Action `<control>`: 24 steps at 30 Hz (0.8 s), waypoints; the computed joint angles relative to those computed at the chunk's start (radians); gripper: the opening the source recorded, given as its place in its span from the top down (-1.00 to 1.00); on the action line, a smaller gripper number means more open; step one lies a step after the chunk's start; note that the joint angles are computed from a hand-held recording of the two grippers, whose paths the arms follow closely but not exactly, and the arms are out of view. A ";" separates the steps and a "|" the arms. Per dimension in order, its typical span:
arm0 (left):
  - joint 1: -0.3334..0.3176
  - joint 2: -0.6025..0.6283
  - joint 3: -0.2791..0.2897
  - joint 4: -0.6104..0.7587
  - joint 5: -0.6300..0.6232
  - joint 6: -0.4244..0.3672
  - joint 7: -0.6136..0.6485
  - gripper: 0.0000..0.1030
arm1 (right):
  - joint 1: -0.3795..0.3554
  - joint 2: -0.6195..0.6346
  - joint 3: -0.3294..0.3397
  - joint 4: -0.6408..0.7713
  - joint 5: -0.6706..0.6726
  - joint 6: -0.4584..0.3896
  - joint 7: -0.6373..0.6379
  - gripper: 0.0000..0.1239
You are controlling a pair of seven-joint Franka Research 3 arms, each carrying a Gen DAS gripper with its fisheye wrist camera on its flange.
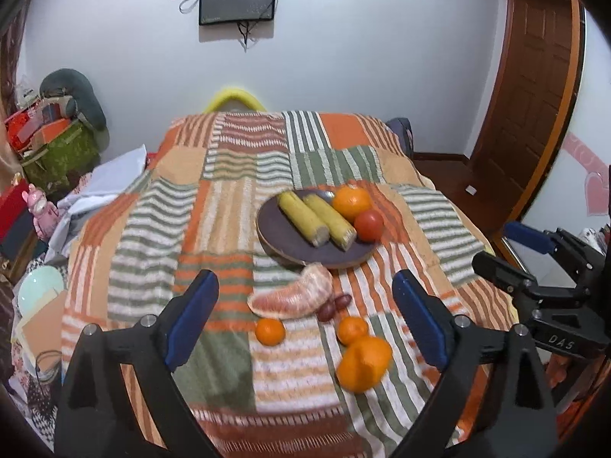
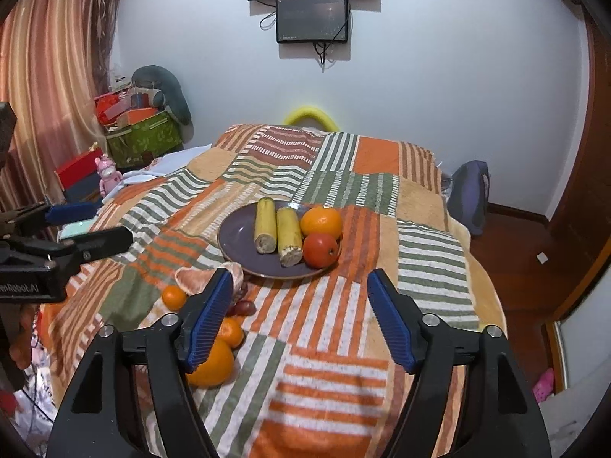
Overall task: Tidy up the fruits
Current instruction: 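Grasp the large orange with the left gripper while the right gripper grasps a small mandarin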
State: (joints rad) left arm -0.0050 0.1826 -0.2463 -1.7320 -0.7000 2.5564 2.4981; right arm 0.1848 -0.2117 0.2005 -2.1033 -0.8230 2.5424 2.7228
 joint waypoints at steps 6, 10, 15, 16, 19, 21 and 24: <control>-0.011 -0.042 0.009 -0.079 -0.010 -0.016 0.016 -0.81 | 0.007 -0.036 0.016 -0.045 0.013 -0.014 0.014 -0.17; -0.025 -0.038 0.016 -0.097 0.007 -0.050 -0.005 -0.81 | 0.006 -0.048 0.023 -0.071 0.032 -0.014 0.018 -0.17; -0.045 -0.012 0.015 -0.107 0.077 -0.065 -0.063 -0.81 | -0.001 -0.056 0.023 -0.093 0.065 -0.007 0.015 -0.17; -0.047 -0.005 0.013 -0.110 0.090 -0.060 -0.073 -0.81 | -0.003 -0.058 0.024 -0.096 0.069 -0.005 0.014 -0.17; -0.055 0.015 0.008 -0.111 0.138 -0.062 -0.110 -0.81 | -0.007 -0.067 0.027 -0.110 0.081 -0.003 0.011 -0.17; -0.061 0.032 0.004 -0.108 0.180 -0.063 -0.142 -0.81 | -0.011 -0.066 0.033 -0.112 0.080 -0.011 0.010 -0.17; -0.063 0.054 -0.004 -0.103 0.224 -0.062 -0.175 -0.81 | -0.012 -0.067 0.031 -0.121 0.090 -0.003 0.003 -0.17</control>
State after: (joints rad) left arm -0.0683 0.2370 -0.2507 -1.8355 -0.4758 2.4942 2.3234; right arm 0.1725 -0.2786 0.2314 -2.2242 -0.7325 2.5391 2.7255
